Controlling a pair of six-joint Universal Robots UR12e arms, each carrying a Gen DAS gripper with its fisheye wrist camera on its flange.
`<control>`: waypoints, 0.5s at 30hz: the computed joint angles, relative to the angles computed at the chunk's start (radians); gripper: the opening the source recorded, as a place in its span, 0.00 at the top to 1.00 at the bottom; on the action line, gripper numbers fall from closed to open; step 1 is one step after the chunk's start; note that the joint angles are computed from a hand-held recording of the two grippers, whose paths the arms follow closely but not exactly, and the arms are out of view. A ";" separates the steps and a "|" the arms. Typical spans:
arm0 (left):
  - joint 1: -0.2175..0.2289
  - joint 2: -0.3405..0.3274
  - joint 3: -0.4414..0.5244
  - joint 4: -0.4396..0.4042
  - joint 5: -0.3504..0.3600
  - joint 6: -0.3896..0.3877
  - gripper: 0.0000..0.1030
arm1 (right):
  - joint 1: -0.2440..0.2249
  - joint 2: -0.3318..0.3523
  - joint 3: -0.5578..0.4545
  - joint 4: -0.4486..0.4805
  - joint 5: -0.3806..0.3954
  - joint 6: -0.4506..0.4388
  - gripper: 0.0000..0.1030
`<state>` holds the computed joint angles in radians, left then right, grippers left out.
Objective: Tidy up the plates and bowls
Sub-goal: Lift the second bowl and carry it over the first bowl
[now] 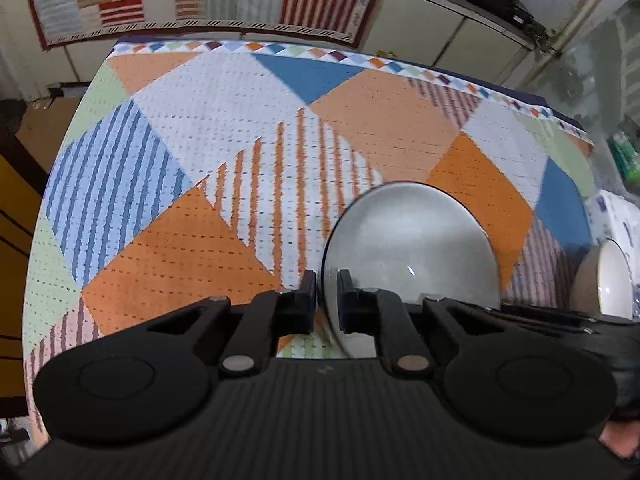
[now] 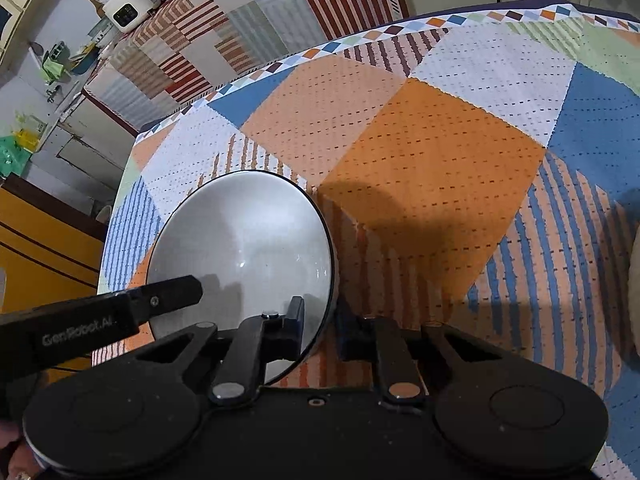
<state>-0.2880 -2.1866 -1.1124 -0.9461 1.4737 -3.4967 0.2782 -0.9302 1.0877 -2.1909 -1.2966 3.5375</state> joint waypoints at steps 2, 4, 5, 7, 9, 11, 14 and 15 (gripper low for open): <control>0.000 -0.002 -0.008 0.008 0.001 -0.021 0.90 | 0.001 0.000 0.004 -0.015 -0.001 -0.014 0.84; -0.003 0.000 -0.014 0.018 0.013 -0.013 0.90 | 0.001 0.001 0.003 -0.020 0.003 -0.013 0.84; -0.004 0.002 -0.013 0.011 0.018 -0.007 0.91 | -0.001 0.004 -0.004 -0.010 0.010 -0.007 0.84; -0.004 0.011 -0.011 -0.003 0.018 -0.005 0.93 | -0.004 0.006 -0.012 0.014 0.026 0.002 0.85; 0.001 0.025 -0.012 -0.016 0.003 -0.006 0.93 | -0.003 -0.001 -0.014 0.023 0.032 -0.013 0.85; 0.007 0.043 -0.013 -0.038 -0.013 -0.006 0.94 | -0.003 -0.012 -0.014 0.033 0.045 -0.022 0.85; 0.014 0.078 -0.025 -0.062 -0.032 -0.003 0.93 | -0.003 -0.031 -0.023 0.071 0.078 -0.027 0.84; 0.016 0.091 -0.032 -0.068 -0.034 -0.001 0.93 | -0.002 -0.038 -0.024 0.079 0.083 -0.041 0.84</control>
<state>-0.2721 -2.0952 -1.1444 -1.0142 1.4392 -3.4975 0.2767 -0.9685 1.0637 -2.1122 -1.2136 3.4961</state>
